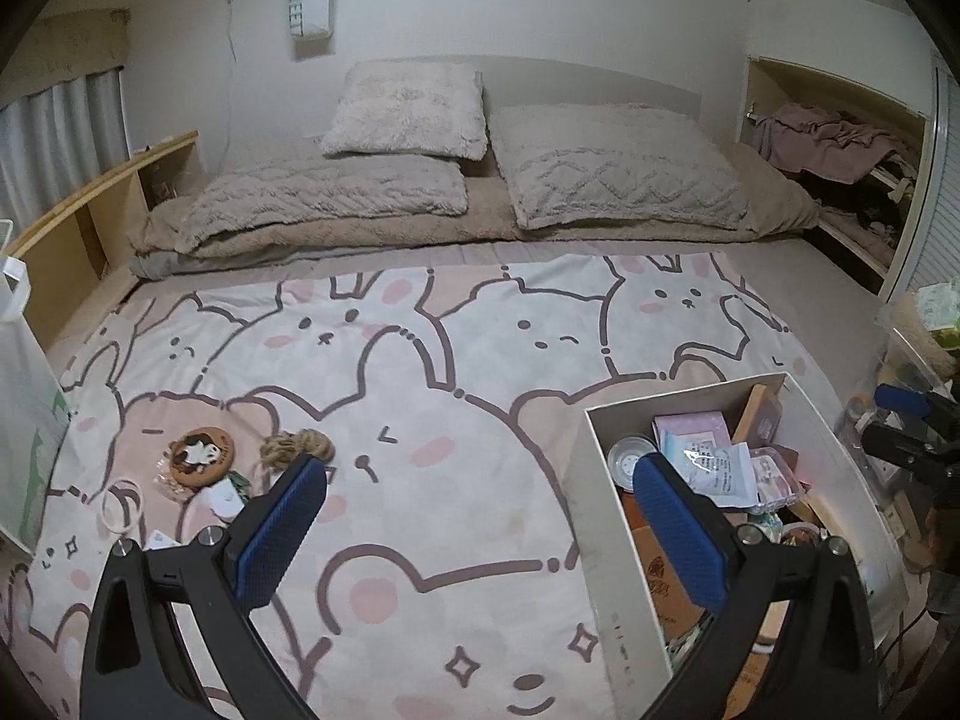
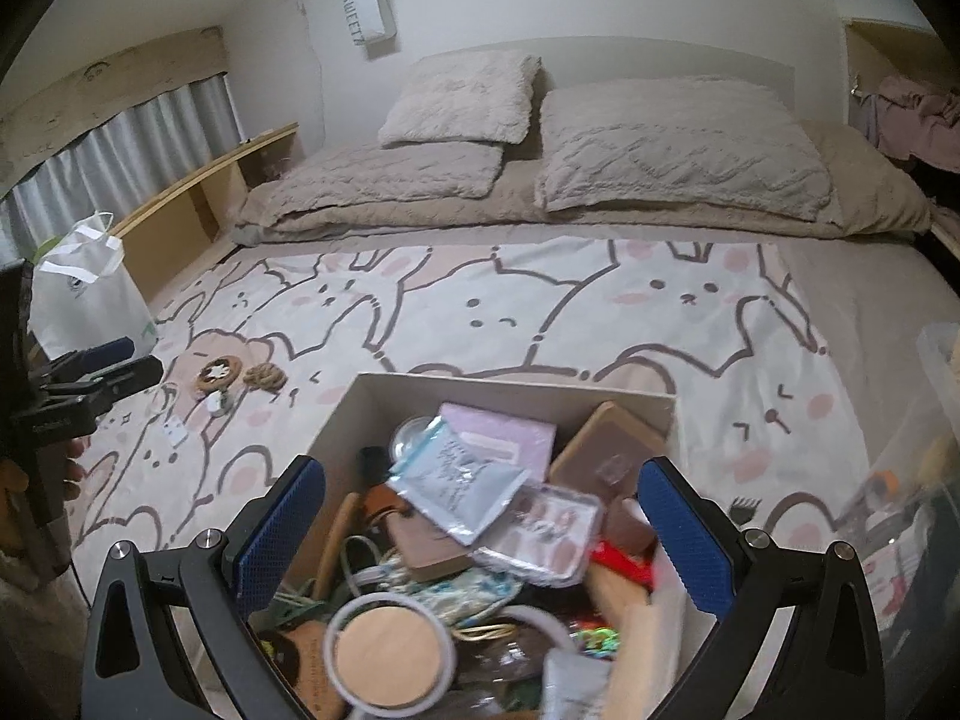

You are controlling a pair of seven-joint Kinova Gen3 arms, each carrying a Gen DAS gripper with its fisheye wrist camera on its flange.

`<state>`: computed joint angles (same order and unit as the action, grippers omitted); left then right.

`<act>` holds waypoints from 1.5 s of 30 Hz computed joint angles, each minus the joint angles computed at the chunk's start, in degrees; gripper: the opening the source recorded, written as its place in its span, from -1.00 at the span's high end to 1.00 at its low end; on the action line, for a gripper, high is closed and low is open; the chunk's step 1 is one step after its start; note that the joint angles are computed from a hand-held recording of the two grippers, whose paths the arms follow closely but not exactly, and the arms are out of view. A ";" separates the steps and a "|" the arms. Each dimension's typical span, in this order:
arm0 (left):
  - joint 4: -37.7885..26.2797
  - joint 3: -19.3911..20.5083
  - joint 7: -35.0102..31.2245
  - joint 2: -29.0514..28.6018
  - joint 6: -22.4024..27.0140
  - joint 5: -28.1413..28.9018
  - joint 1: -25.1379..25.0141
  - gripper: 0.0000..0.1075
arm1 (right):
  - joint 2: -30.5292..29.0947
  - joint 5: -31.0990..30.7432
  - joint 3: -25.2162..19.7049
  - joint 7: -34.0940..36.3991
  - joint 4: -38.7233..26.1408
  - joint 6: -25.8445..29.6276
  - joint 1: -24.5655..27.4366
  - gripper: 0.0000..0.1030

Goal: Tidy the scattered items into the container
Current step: 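Move both tools across the bed toward the remote and rope ball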

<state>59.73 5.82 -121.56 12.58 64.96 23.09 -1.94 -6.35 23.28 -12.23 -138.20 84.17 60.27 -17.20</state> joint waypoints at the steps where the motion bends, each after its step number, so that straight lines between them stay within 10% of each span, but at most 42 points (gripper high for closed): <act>1: -0.10 0.00 -0.84 -0.13 0.38 0.88 -0.77 -0.91 | 0.16 0.17 -0.33 -0.58 -0.22 0.02 -0.14 -1.00; 17: 1.10 -2.40 -10.58 -0.80 4.10 10.44 -10.46 -0.91 | 2.00 12.31 -6.47 -16.17 -3.50 4.13 -7.68 -1.00; 45: 4.73 -4.35 -22.80 1.62 5.27 22.47 -23.04 -0.91 | 9.39 25.43 -4.28 -31.14 -8.47 13.89 -24.25 -1.00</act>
<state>64.46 1.47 -144.37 14.19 70.24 45.56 -24.98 3.03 48.70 -16.51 -169.34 75.70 74.15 -41.45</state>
